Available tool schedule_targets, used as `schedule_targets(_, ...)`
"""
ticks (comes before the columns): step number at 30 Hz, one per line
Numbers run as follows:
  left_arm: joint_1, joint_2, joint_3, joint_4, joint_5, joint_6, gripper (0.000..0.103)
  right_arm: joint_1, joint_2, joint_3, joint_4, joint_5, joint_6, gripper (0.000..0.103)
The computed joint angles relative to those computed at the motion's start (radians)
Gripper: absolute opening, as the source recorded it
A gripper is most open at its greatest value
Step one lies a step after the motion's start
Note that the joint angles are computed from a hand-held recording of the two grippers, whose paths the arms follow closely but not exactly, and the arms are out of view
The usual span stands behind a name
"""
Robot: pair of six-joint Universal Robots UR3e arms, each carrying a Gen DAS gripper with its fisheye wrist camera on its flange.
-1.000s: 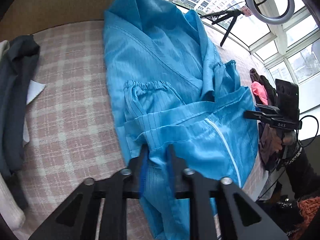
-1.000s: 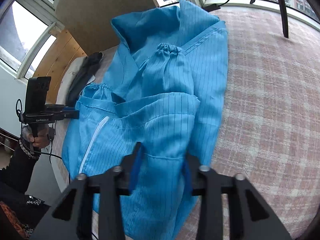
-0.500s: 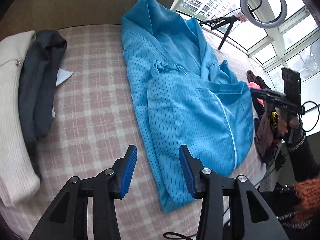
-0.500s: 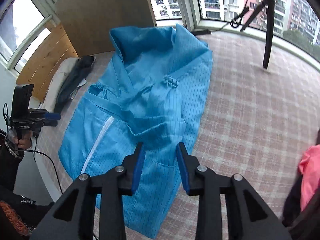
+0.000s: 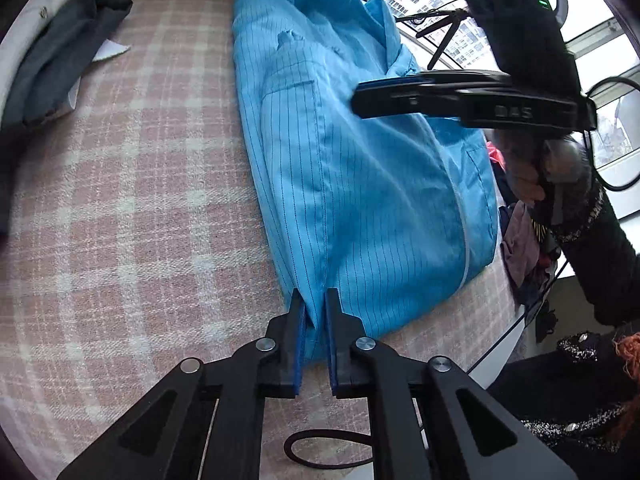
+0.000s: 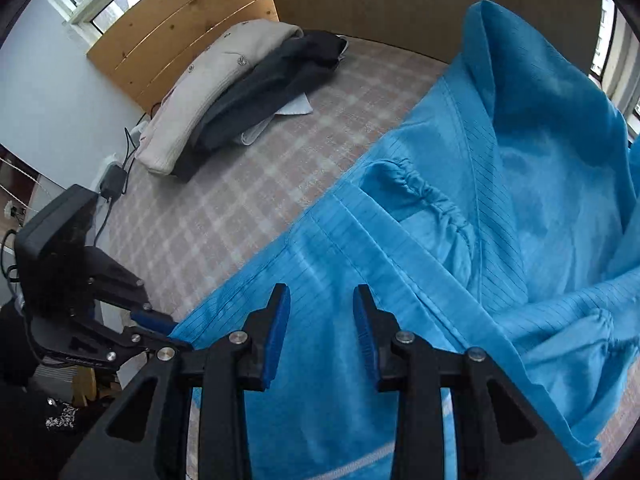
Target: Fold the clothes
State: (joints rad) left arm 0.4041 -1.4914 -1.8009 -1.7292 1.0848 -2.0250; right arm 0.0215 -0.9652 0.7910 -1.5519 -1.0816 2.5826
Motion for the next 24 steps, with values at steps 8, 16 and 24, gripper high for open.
schedule_targets(8, -0.047, -0.005, 0.025, 0.045, 0.077, -0.091, 0.015, -0.129, -0.103, 0.047, 0.076, 0.140, 0.012, 0.033)
schedule_targets(16, -0.237, -0.257, 0.291, 0.262, 0.026, -0.242, 0.045, -0.650, -0.570, 0.556, -0.029, 0.105, 0.018, 0.043)
schedule_targets(24, -0.387, -0.489, 0.421, 0.421, 0.126, -0.380, 0.016, -0.693, -0.555, 0.744, -0.056, 0.126, -0.007, 0.043)
